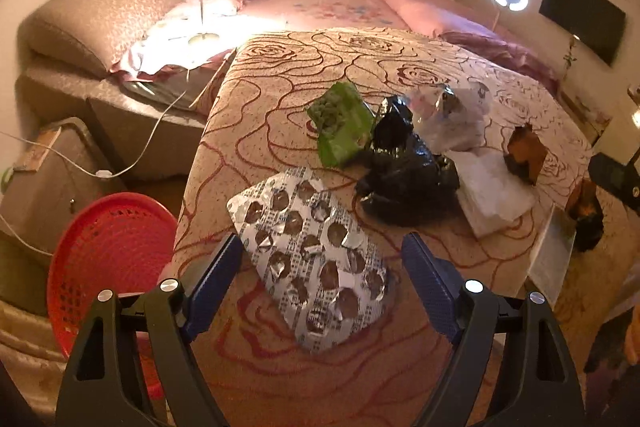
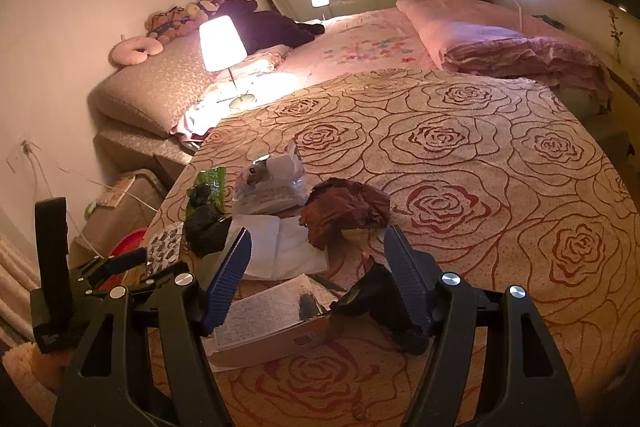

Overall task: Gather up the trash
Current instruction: 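Grasp the silver blister pack with the left gripper and lift it toward the basket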

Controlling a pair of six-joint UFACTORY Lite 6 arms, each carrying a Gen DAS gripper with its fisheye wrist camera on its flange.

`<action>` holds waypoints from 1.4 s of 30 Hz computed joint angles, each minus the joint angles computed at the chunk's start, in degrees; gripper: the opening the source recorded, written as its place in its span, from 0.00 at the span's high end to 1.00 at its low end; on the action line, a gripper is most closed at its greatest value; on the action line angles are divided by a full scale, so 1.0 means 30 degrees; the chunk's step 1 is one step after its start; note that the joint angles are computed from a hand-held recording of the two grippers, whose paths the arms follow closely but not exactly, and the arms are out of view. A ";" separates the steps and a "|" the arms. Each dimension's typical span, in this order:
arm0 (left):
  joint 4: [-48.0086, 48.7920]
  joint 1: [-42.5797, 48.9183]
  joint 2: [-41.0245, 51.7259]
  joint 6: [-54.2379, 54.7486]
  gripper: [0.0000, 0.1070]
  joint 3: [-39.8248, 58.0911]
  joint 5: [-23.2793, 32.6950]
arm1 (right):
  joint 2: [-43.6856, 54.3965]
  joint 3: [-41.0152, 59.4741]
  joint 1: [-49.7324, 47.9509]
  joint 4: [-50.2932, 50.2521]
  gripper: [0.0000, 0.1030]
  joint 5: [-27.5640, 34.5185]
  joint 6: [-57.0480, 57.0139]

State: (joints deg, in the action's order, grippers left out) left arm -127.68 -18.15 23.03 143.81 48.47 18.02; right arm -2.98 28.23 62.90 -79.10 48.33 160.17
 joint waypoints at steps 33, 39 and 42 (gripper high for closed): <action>0.1786 0.4678 -0.4024 0.0418 0.49 -0.3657 0.2544 | 0.4228 0.4346 -0.0709 -0.1347 0.35 -0.1665 -0.2478; 0.2538 0.6160 -0.3799 0.0041 0.49 -0.3436 0.3137 | 0.7018 0.7983 -0.2260 -0.1379 0.35 -0.3087 -0.5626; 0.3140 0.6780 -0.3744 -0.0338 0.49 -0.3368 0.3413 | 0.8159 0.9426 -0.2964 -0.1517 0.35 -0.3941 -0.6451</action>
